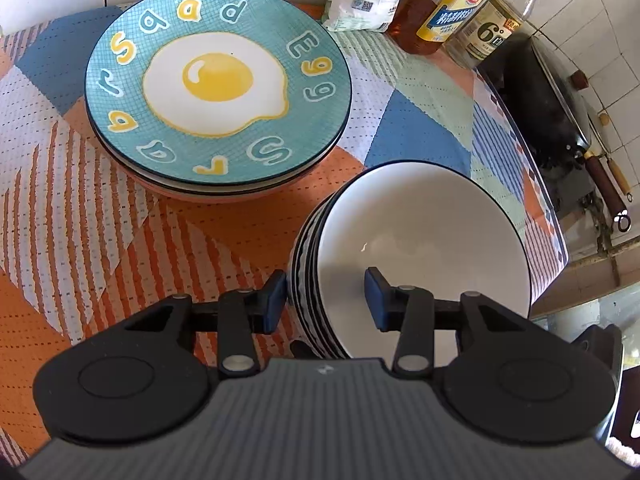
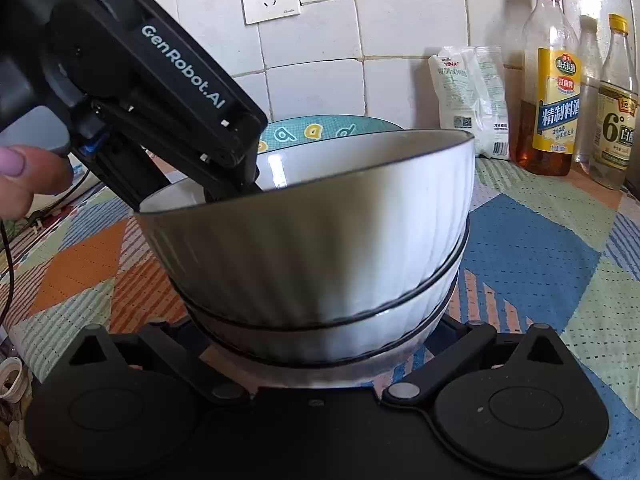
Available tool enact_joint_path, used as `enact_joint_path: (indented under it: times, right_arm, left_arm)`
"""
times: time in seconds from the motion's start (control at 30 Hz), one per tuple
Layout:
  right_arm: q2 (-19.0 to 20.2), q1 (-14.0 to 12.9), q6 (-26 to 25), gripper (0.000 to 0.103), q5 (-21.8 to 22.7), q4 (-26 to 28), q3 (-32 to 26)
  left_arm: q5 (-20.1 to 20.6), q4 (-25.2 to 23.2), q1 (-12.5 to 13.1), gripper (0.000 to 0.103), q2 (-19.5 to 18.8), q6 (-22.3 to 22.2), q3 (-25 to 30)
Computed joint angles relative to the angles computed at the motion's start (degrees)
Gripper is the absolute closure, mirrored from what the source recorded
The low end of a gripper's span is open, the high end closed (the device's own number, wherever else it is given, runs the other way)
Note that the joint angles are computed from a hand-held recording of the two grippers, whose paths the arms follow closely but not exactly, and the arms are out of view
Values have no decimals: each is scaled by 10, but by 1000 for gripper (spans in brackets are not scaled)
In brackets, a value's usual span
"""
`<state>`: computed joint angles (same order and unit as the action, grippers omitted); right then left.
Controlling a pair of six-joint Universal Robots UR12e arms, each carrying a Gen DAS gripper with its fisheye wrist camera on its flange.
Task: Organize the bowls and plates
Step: 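Carry the bowl stack with both grippers and lower it onto the egg plate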
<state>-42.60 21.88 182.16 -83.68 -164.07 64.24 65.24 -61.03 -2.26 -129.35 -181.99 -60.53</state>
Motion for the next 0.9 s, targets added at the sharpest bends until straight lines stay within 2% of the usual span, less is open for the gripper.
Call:
enact_joint_path:
  times: [0.23,0.43,0.67,0.9]
  right_arm:
    - [-2,3,6,0,4,12,-6]
    - [2,6,-4,0,12,24,-40]
    - [38,1,-31,0,45,51,-123]
    - [91,-8,-73,0,87,108,-228]
  left_arm:
    - [22,-14,-1,62,12,45,1]
    - [7,-24,12,62,17,31,23]
    - [54,-15,11,62,7,17,65]
    - [74,-21,15,62,-25,-14,118]
